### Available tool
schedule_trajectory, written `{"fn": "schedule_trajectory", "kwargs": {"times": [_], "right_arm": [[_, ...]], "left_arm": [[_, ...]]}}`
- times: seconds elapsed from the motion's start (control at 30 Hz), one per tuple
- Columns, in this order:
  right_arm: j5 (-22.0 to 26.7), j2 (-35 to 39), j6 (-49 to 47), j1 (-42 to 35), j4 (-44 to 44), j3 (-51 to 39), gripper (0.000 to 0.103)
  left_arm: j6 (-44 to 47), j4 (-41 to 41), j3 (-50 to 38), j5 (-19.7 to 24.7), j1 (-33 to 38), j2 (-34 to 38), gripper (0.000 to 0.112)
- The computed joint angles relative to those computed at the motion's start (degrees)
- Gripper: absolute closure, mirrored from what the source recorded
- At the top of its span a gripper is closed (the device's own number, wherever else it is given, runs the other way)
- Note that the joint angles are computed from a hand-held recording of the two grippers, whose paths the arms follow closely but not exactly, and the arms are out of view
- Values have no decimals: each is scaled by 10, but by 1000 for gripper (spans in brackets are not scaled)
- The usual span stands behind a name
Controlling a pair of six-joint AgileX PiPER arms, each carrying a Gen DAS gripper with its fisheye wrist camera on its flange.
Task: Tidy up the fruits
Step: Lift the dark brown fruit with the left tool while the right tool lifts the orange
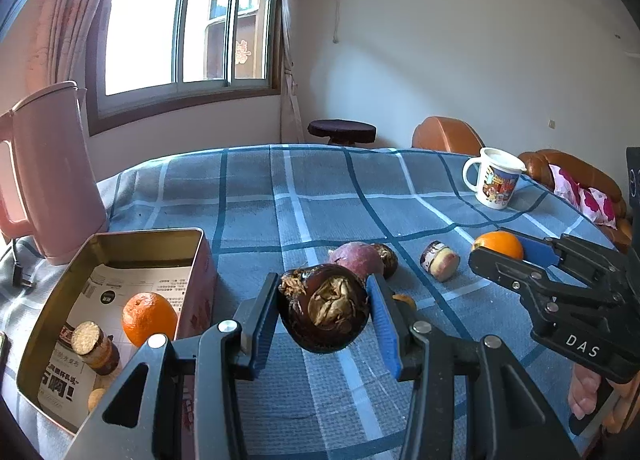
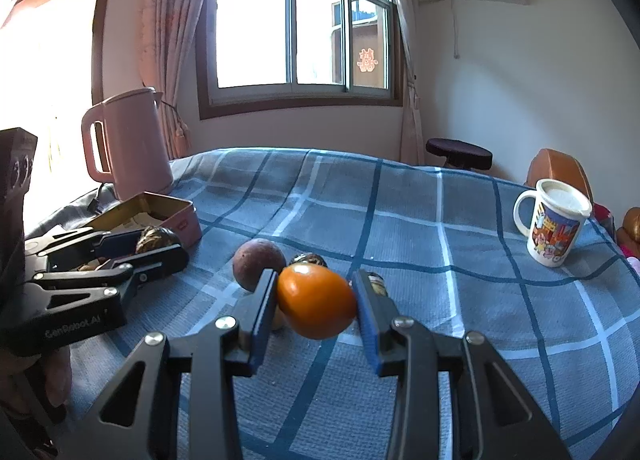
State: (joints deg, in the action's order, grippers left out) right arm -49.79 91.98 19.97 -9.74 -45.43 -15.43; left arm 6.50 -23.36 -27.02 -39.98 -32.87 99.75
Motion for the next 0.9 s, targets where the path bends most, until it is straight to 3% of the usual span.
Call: {"fn": "schedule_trajectory", "kwargs": {"times": [0.9], "right_arm": [[-74, -1, -39, -40, -8, 33, 62]], "left_arm": [[12, -42, 35, -83, -33, -6, 66]]}}
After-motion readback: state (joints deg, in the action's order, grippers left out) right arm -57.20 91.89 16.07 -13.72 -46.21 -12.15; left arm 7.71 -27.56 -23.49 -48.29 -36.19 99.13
